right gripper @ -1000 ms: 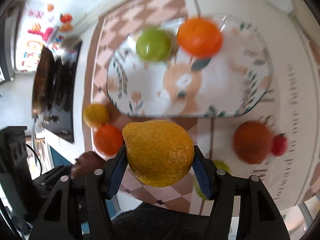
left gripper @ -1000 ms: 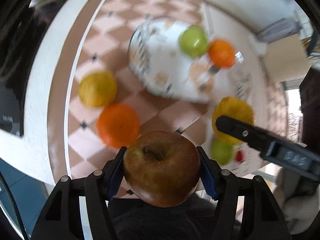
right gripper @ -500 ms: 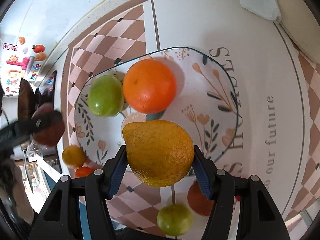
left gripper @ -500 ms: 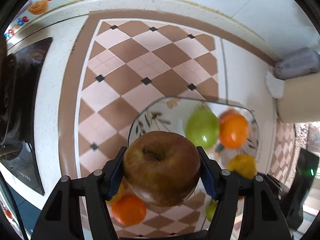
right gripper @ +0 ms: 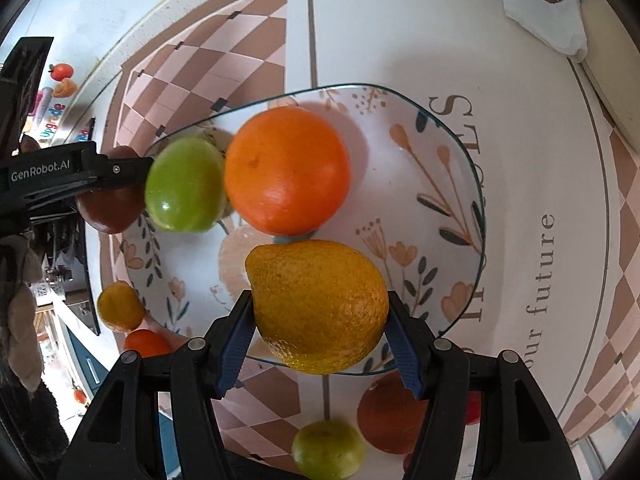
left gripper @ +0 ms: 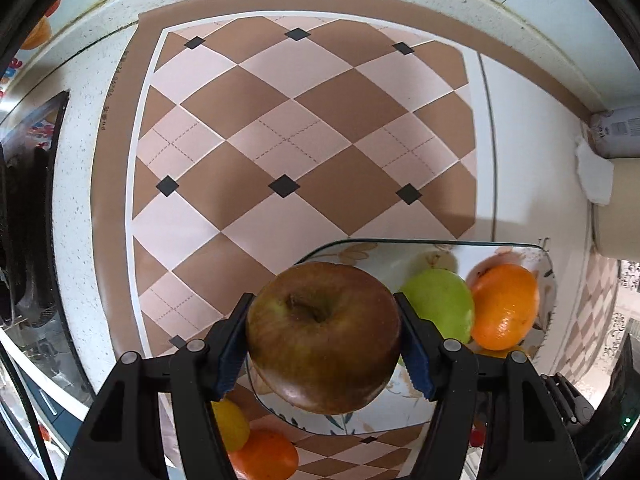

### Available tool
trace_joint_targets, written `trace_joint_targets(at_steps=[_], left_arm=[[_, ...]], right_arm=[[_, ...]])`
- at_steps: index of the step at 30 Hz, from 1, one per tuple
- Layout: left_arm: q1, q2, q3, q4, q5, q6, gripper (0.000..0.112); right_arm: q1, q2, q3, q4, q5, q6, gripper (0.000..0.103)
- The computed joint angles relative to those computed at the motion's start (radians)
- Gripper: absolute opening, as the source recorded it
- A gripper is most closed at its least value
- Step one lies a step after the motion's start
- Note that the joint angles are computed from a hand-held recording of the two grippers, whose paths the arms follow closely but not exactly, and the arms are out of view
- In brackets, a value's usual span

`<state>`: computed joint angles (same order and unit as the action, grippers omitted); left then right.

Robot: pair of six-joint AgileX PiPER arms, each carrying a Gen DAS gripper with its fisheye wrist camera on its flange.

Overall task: Organize fruits
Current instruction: 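Carry the brown apple and yellow pear onto the plate and open both tools, then lift both tools away from the plate toward the loose fruit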

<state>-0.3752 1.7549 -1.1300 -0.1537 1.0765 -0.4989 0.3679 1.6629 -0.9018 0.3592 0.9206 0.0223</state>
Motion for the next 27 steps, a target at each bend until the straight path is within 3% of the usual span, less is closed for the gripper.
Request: trace_joint_targets(at_steps=[3, 7, 11, 13, 22, 24, 27], left_arm=[[-0.012, 0.012, -0.004, 0.008, 0.004, -0.019, 0.065], [0.013, 0.015, -0.002, -0.009, -0.013, 0.008, 0.066], [0.002, -0.016, -0.009, 0.037, -0.006, -0.021, 0.088], [-0.002, -0.045, 0.004, 0.045, -0.007, -0.034, 0.089], [-0.192, -0.314, 0.137, 0.206, 0.03, -0.281, 0.09], [-0.266, -0.416, 0.183, 0.256, 0.068, -0.377, 0.09], [-0.35, -0.463, 0.171, 0.3, 0.12, -0.47, 0.09]], right_arm=[[-0.019, -0.001, -0.002, 0.019, 0.003, -0.023, 0.068], [-0.042, -0.025, -0.011, 0.001, 0.016, -0.027, 0.082], [-0.039, -0.047, -0.025, -0.035, 0.037, 0.003, 0.084], [-0.03, -0.074, -0.026, -0.079, 0.046, 0.036, 0.092], [0.099, -0.265, 0.013, -0.28, 0.09, 0.248, 0.094], [0.128, -0.328, 0.03, -0.308, 0.109, 0.295, 0.094], [0.158, -0.42, 0.041, -0.324, 0.154, 0.342, 0.094]])
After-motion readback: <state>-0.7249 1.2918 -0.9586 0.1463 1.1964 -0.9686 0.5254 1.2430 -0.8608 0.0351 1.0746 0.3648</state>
